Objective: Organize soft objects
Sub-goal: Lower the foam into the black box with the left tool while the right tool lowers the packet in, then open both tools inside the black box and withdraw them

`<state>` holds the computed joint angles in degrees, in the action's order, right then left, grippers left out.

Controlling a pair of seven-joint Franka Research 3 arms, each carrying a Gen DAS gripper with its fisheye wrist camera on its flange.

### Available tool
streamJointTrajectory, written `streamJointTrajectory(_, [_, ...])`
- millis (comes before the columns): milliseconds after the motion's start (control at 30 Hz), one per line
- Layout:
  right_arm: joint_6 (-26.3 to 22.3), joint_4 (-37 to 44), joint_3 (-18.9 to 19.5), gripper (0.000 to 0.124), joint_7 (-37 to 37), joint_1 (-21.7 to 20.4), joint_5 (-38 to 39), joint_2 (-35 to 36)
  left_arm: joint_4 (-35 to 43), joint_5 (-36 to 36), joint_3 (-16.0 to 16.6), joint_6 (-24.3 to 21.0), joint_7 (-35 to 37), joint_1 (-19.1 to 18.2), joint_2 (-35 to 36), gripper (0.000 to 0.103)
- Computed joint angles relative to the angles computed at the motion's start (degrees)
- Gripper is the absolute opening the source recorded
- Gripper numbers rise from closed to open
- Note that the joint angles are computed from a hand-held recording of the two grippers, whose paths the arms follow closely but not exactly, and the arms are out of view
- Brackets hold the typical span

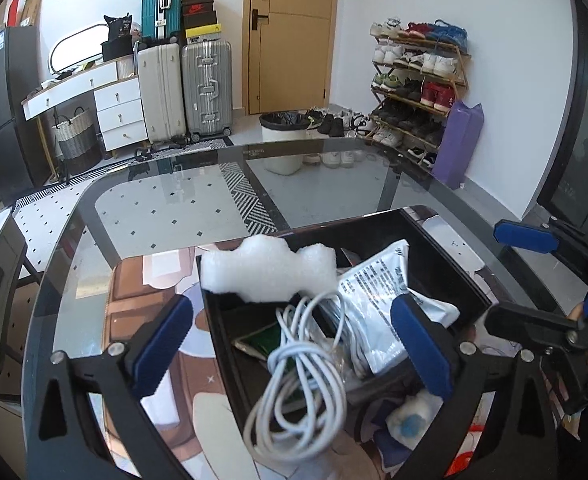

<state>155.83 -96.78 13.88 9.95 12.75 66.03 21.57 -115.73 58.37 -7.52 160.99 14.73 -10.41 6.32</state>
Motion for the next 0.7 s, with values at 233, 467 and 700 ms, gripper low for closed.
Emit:
streamJointTrajectory(233, [-1.32, -4.94, -0.57, 0.102, -6.05, -1.15, 5.83, -3.78, -4.43, 8.4, -1.1, -0.51, -10.21, -0.15, -4.69, 0.1])
streamJointTrajectory(467, [-3.55, -7.15, -2.81, 0.102, -2.66, -0.18, 2.84, -4.81, -7.22, 10.29, -3.33, -1.74, -12.95, 0.32, -6.94, 0.1])
streamJointTrajectory(700, [-3.12, -9.75, -3.52, 0.102, 0.3, 0.99, -2.18, -5.08, -9.92, 9.98, -4.41, -1.67, -14.16, 0.37, -8.29, 0.1])
